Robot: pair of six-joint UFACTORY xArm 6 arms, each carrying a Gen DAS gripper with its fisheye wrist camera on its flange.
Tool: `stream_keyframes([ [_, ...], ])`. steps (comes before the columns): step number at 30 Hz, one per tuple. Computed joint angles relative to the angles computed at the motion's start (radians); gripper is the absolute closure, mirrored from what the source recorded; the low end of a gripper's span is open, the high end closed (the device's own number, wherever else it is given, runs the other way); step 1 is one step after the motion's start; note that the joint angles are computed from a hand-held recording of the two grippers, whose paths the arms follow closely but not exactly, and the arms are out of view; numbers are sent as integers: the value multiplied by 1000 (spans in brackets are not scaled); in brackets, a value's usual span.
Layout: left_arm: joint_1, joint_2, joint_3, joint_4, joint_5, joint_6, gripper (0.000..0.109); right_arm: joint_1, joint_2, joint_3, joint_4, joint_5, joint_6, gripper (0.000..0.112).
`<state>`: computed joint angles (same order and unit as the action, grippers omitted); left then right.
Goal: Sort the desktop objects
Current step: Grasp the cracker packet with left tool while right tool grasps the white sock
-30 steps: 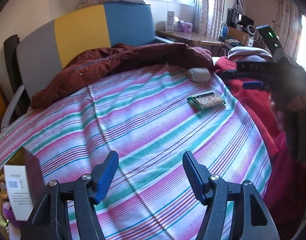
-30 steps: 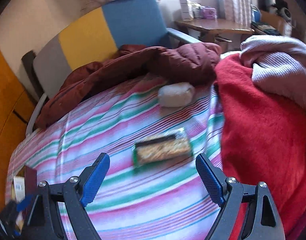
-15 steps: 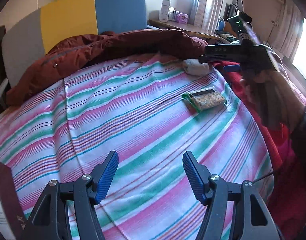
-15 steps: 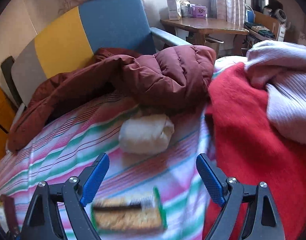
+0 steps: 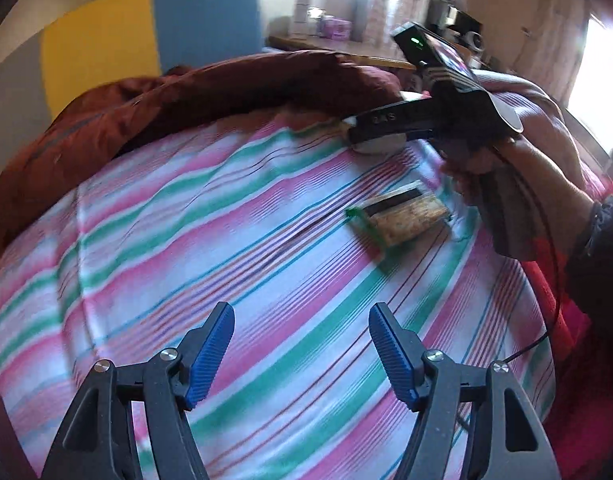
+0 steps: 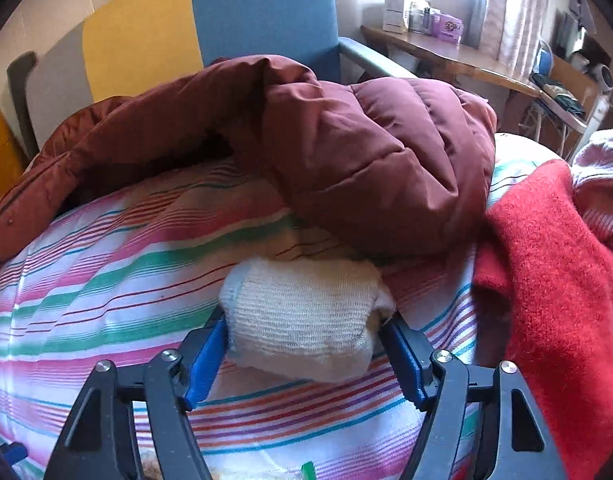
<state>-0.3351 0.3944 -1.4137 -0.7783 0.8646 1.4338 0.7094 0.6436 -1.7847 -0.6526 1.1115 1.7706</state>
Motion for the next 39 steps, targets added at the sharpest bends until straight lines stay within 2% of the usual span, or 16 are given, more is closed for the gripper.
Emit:
stream_keyframes([
  [5, -51, 3, -26, -18, 41, 140, 36, 10, -54, 34, -14, -30, 3, 40],
  [9, -96, 23, -58, -1, 65, 214, 25, 28, -117, 89, -63, -57, 41, 40],
  [12, -130, 61, -100, 44, 64, 212, 25, 40, -146, 106, -102, -56, 67, 40],
  [20, -217, 104, -93, 95, -51, 286, 25, 26, -185, 157, -128, -102, 115, 40],
  [23, -235, 113, -90, 103, -58, 281, 27, 24, -189, 165, -132, -113, 124, 40],
  [25, -230, 148, -154, 136, 26, 180, 45, 23, -194, 173, -139, -121, 132, 40],
  [26, -226, 159, -176, 145, 56, 138, 47, 25, -190, 167, -139, -114, 125, 40],
  [27, -223, 155, -169, 138, 49, 128, 51, 27, -187, 164, -139, -109, 122, 40],
  [31, -189, 94, -75, 117, -11, 121, 52, 27, -179, 165, -138, -118, 104, 40],
  [36, -99, 26, 30, 125, -105, -14, 52, 23, -126, 115, -121, -163, 31, 40],
  [39, -33, -22, 102, 115, -165, -50, 52, 24, -42, 14, -64, -183, -84, 40],
])
